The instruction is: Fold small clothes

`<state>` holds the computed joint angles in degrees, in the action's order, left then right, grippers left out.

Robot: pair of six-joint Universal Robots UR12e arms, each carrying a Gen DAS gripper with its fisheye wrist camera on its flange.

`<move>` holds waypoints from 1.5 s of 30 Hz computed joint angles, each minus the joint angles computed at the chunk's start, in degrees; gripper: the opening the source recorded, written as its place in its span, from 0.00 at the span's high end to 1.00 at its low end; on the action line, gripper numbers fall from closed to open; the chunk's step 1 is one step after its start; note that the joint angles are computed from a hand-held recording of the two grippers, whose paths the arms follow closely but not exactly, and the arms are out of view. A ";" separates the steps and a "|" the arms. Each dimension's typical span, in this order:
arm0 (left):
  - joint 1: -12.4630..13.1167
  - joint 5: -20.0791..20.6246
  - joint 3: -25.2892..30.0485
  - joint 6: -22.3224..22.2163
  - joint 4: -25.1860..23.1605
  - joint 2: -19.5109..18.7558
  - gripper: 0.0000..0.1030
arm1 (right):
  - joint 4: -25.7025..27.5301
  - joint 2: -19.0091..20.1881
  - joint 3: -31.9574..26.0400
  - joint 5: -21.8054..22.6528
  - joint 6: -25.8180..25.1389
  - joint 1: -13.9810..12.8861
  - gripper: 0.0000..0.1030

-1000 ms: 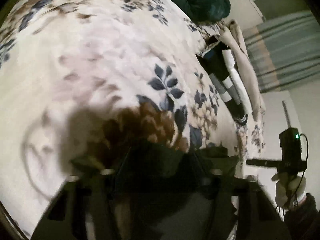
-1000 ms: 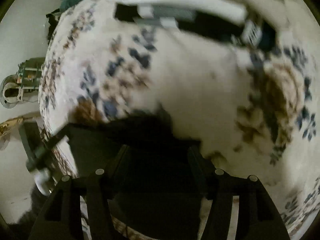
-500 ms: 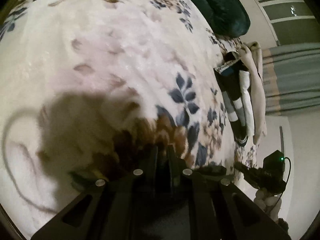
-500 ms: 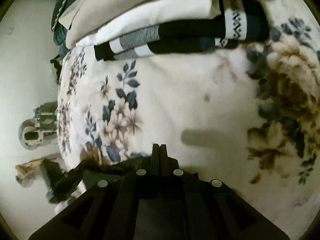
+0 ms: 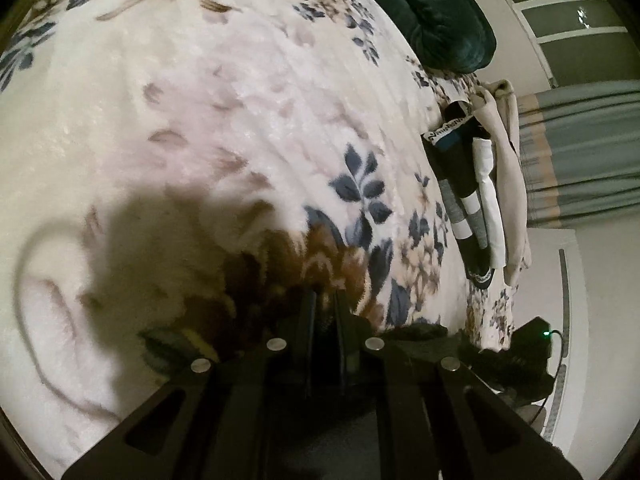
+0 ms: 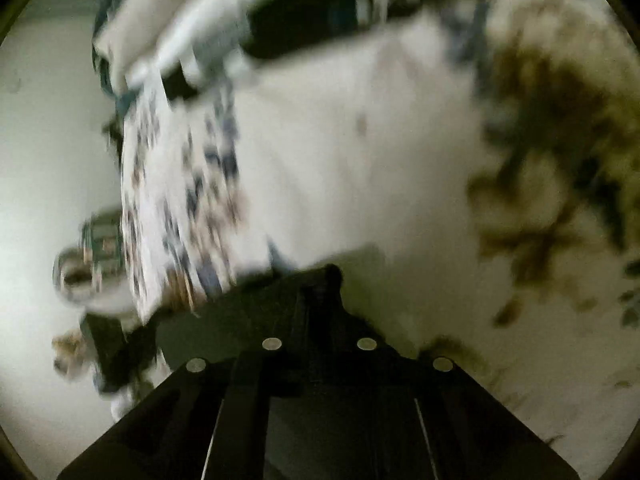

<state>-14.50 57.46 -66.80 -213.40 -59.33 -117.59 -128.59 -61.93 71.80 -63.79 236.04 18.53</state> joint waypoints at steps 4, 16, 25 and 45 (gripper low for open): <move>-0.06 0.12 0.81 -0.28 -1.25 -0.95 0.94 | 4.41 1.59 -3.29 -4.23 -2.24 0.72 0.93; 0.46 1.47 -2.91 1.47 -0.78 4.38 0.40 | 11.66 -6.52 4.22 1.78 -1.57 -0.77 0.40; -1.13 4.56 -10.62 0.30 -5.71 10.44 0.40 | -6.31 -13.43 19.90 7.12 17.81 2.49 0.87; -0.44 -8.76 -12.13 6.75 -0.67 6.95 0.28 | -21.08 -4.26 17.93 25.38 6.29 -1.14 0.26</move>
<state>-14.94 48.71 -78.93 -206.65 -60.00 -110.64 -149.67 -66.20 89.73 -38.42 242.33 17.39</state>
